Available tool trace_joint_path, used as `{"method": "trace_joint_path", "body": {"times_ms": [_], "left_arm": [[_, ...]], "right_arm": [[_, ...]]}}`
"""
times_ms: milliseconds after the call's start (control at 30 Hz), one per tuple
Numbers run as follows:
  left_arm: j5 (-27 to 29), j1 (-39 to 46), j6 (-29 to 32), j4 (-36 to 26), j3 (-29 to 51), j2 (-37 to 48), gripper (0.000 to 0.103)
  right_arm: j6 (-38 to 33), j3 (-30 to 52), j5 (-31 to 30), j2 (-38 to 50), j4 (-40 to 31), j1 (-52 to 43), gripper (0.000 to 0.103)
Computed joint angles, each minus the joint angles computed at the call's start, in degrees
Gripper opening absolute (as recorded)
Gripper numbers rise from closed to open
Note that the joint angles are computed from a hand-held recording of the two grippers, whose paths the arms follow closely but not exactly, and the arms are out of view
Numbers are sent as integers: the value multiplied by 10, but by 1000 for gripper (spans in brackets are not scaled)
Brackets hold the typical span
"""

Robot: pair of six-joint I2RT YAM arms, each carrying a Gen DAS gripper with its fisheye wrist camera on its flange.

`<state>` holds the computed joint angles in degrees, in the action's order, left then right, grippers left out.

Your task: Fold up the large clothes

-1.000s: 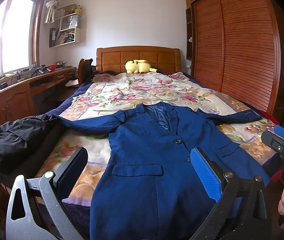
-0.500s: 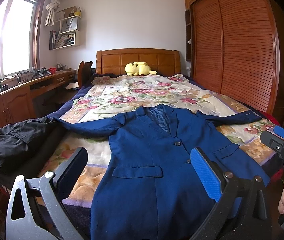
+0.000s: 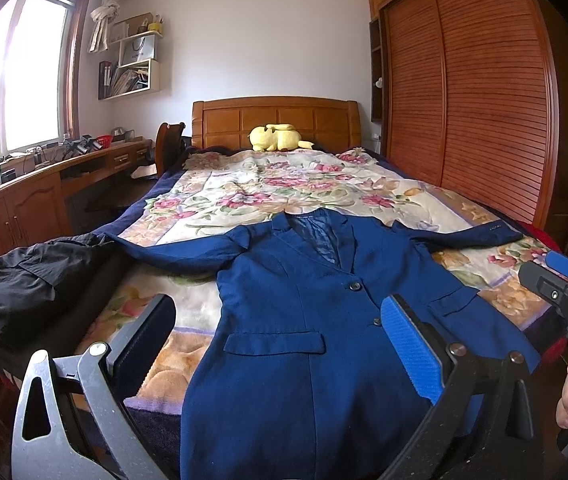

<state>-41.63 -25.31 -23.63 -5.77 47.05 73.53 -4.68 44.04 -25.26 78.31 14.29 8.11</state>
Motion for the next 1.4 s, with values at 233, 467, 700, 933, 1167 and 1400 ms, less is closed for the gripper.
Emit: {"method": "trace_joint_path", "body": {"times_ms": [233,467,700,933,1167,1400], "left_arm": [[-1,-2,-3,-2,0,0,103],[-2,-3,-5,0,-2,2,103],[0,3,-9,5,-7,5,103],[39,47,-5,29,-34,9,103],[80,116,13,65,-66,19,103],[168,203,59,135,-103,44,103]], "right_arm": [[1,-2,-2,1,3,-1,103],[2,-4,-6,0,5,-3,103],[0,-3,-20,-1,2,-6,103],[-18,25,-20,38,-13,8,103],[-37,73,-5,94,-27,37,103],[-62,145,6,172,-47,63,103]]}}
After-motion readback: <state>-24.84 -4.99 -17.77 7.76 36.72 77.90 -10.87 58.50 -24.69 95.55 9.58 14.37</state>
